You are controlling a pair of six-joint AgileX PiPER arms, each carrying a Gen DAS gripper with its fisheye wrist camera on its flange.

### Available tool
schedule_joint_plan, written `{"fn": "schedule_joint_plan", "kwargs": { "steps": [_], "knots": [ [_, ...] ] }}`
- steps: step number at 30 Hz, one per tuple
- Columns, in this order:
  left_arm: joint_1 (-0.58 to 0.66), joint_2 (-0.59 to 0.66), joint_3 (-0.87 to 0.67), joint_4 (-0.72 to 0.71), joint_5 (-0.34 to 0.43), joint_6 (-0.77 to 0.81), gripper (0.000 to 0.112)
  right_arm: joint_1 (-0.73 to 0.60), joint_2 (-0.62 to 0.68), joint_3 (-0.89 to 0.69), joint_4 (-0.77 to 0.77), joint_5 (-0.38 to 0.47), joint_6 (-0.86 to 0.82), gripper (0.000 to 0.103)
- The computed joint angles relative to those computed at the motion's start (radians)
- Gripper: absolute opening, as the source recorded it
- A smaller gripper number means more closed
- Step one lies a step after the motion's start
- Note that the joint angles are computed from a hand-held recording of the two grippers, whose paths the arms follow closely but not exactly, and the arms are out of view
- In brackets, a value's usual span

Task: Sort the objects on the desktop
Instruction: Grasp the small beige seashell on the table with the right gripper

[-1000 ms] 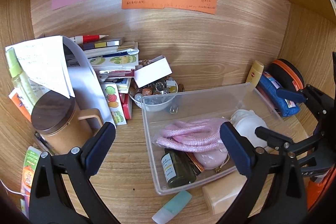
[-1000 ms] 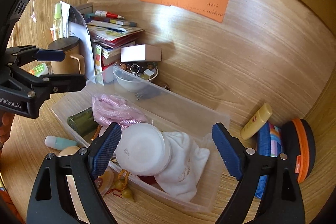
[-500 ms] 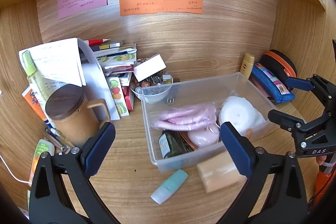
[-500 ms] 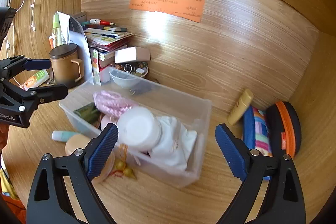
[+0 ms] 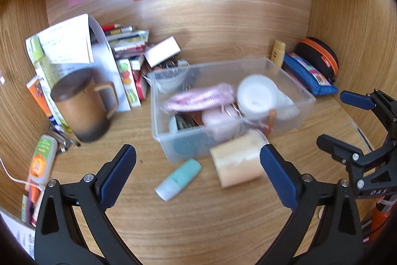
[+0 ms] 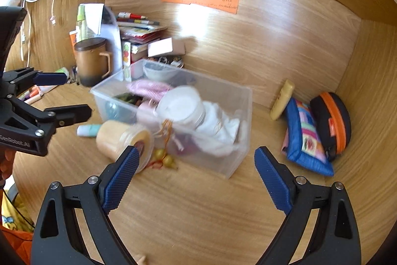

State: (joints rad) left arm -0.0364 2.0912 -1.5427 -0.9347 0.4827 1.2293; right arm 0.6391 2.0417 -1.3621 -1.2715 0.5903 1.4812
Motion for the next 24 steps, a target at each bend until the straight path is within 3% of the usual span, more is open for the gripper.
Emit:
{"fn": "schedule_joint_plan", "kwargs": {
  "steps": [4,14,20,24],
  "knots": [
    [-0.007,-0.023,0.075,-0.039,-0.008,0.039,0.101,0.031,-0.002,0.059,-0.008,-0.009,0.065,0.093],
    [-0.030,-0.117,0.322,-0.363,-0.084,0.396,0.101,0.122,-0.012,0.246,-0.113,-0.004,0.379,0.093],
    [-0.025,-0.116,0.355,-0.336,-0.058,0.347,0.101,0.177,-0.009,0.305,-0.169,0.043,0.493,0.091],
    [-0.026,-0.109,0.357,-0.312,-0.062,0.308,0.101,0.200,-0.011,0.324,-0.192,0.065,0.523,0.075]
  ]
}}
